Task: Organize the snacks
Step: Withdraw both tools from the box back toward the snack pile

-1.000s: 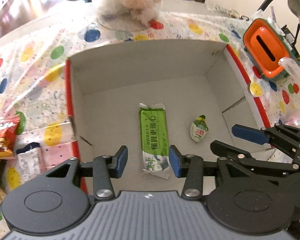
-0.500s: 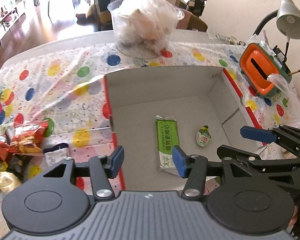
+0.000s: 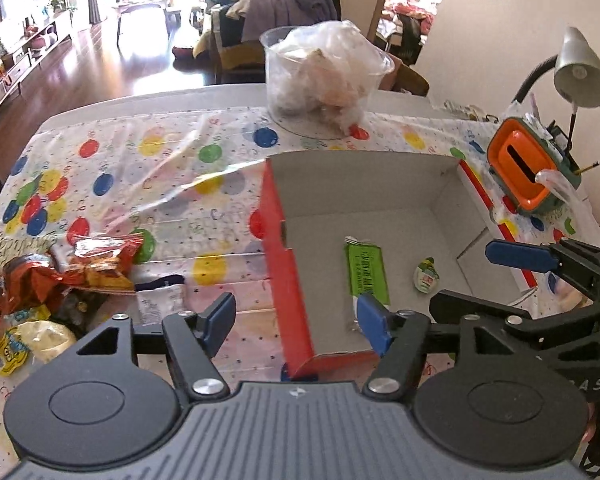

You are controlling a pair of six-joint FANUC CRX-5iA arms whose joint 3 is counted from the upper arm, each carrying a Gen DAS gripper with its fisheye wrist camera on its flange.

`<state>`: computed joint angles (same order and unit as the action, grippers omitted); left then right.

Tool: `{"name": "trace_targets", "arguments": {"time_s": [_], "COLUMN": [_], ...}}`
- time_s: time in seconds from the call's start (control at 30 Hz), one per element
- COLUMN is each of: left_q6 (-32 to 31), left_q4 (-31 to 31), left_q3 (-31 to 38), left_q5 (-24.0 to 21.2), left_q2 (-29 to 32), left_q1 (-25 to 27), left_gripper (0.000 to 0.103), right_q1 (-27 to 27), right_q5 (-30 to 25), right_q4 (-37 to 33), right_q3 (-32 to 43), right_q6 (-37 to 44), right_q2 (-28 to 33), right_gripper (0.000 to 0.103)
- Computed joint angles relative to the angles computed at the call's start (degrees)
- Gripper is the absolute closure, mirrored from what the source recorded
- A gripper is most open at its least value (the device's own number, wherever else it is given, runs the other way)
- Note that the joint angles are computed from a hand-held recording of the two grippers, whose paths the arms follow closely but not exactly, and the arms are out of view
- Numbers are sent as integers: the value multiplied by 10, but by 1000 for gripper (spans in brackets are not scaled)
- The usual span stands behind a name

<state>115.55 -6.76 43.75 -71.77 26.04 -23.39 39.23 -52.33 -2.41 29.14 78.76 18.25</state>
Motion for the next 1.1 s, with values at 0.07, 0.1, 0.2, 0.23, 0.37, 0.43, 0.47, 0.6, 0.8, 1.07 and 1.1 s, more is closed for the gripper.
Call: {"name": "trace_targets", "arguments": {"time_s": [0.07,0.1,0.2,0.23,0.37,0.43,0.47,0.6,0.8,1.07,1.1], "left_q6": [1,0,-11,-16,-37,-52,-58,-74,-100,-92,-93], "left_q4": [-6,-6,8,12,24,30,31,30,54,28,32], "left_q3": [-28,-44,-94,-110,-173,-201,-214,-264,-332,-368,-373], "left_q5": [15,25,54,64,103,117,124,146,164,145,143], "left_q2": [-19,-30,-60,-70,-112,-132,-141,-179,-226,-252,-254], "left_q1": [4,8,23,29,50,63,68,91,144,195,203], "left_gripper": [33,32,31,31,24,24,23,18,18,18,18], "right_q1": [7,12,27,32,55,65,71,91,114,138,140], "right_q5": [2,3,10,12,18,19,21,28,25,-15,-25], "right_q4": [3,6,22,25,46,53,57,67,90,122,123], "right_q3": [3,5,7,8,16,22,24,35,57,117,127], "right_q6": [-5,-10,-31,-37,-64,-73,-78,-101,-152,-178,-177], "right_q2": [2,4,9,11,23,31,34,51,84,147,156], "right_gripper": [13,12,9,8,2,0,0,0,0,0,0]}}
